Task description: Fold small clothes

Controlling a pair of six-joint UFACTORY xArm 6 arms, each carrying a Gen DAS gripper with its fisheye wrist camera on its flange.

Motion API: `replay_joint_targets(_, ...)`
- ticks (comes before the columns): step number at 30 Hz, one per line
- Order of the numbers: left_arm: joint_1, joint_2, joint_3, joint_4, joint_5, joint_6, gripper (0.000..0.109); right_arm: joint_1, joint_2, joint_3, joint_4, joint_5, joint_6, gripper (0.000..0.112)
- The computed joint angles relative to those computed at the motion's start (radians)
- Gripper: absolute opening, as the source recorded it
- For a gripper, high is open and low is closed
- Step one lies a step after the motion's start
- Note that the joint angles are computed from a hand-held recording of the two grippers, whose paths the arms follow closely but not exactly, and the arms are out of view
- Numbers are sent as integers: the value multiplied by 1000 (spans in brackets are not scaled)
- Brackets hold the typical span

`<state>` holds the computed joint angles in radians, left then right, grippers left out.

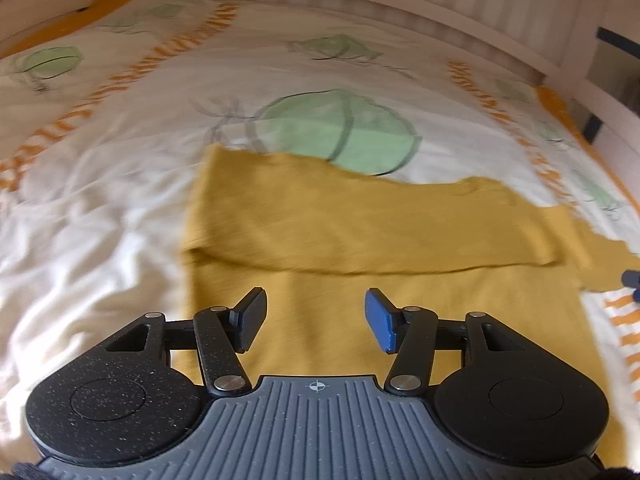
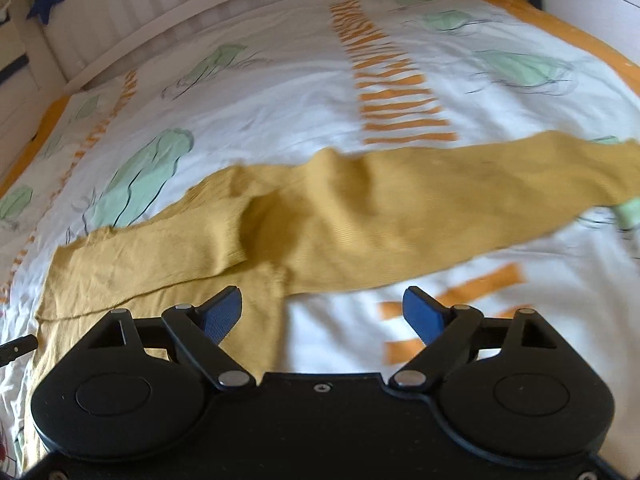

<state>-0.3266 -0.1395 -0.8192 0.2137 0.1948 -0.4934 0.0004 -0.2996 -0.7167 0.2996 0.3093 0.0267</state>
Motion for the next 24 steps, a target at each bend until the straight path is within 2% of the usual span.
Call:
replay_joint_targets(6,-103,132,-167,-75,25,71,53,-131,-53,3,16,50,-40,89)
replay_joint_targets(13,-198,337,-410,-65,59,88,53,-277,-35,-23,32,61,-85,89)
replay_joint_targets(15,-216,399,-483,-79,81,102,53,-315,-16,-37,37,58,-93,89)
replay_joint_targets(24,-244,620,-749,2,170,15,53,-466,89,-85,33,14,-92,89)
